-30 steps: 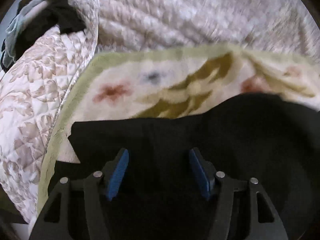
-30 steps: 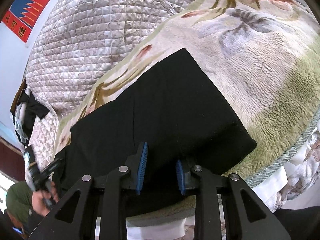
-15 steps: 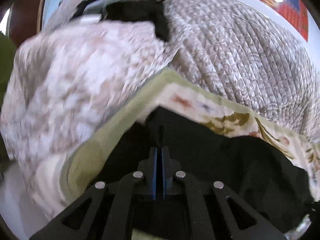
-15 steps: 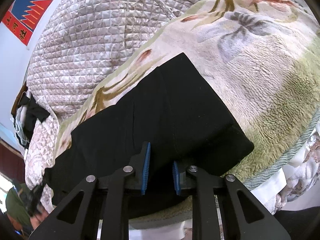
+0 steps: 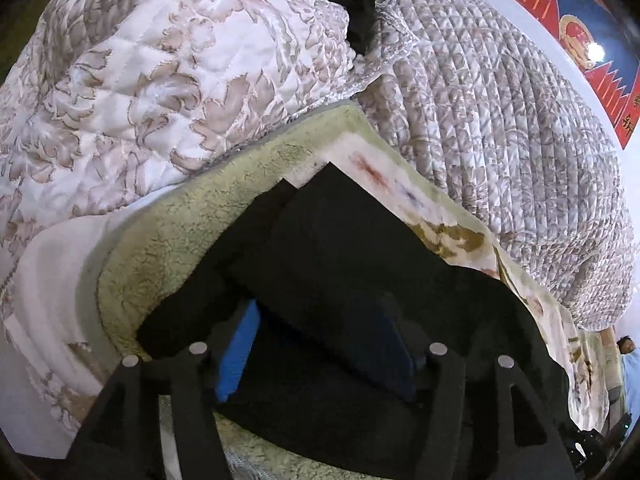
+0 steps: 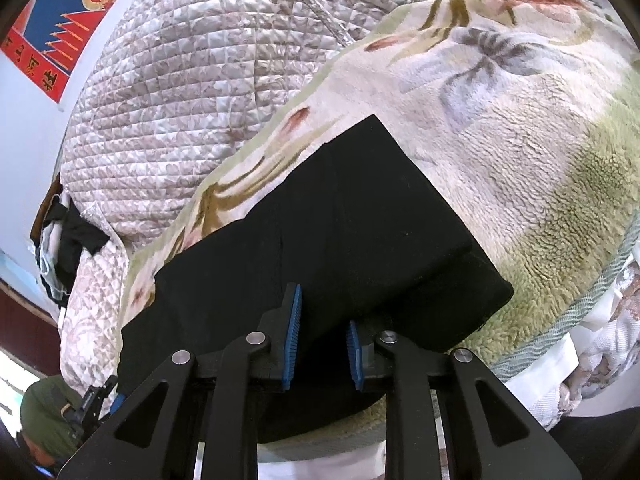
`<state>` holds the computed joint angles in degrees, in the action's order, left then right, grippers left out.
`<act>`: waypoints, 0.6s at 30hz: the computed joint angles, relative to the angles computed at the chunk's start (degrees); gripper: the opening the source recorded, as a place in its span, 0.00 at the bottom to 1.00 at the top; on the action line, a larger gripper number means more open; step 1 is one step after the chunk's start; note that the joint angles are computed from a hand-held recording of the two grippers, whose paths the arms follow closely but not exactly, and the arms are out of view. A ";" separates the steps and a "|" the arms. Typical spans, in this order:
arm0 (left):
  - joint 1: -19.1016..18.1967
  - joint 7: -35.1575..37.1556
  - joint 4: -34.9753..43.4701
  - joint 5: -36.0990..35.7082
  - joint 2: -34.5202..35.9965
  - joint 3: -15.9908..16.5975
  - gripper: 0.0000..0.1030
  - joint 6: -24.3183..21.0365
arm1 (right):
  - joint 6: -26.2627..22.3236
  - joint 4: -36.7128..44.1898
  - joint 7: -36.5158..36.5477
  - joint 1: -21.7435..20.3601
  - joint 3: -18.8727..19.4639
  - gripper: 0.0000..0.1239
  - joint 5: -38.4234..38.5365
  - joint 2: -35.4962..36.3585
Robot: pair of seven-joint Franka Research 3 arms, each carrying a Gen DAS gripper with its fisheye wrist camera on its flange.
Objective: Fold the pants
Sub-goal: 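Grasp the folded garment edge with the right gripper while the left gripper grasps its edge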
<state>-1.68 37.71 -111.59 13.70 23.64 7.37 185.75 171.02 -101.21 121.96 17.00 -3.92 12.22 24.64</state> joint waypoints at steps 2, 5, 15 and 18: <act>-2.40 -0.72 0.50 -0.04 0.44 2.83 0.60 -0.18 | 0.15 0.01 -0.09 -0.35 0.39 0.18 0.57 0.16; -10.33 -4.29 2.34 2.87 1.62 11.89 0.24 -2.63 | 1.98 -0.38 1.41 1.05 -1.02 0.18 0.10 0.06; -8.67 -8.33 2.79 8.46 0.23 11.13 0.04 -3.00 | 0.08 -0.09 5.20 2.79 -3.53 0.06 -3.74 -0.44; -9.33 -9.15 1.51 9.81 -1.58 12.15 0.04 -1.93 | 0.14 -0.02 4.16 1.52 -2.05 0.05 -3.30 -1.04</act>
<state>-11.01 28.56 -110.08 23.51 22.06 19.52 183.82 171.16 -101.23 126.11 18.52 -5.96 8.92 23.60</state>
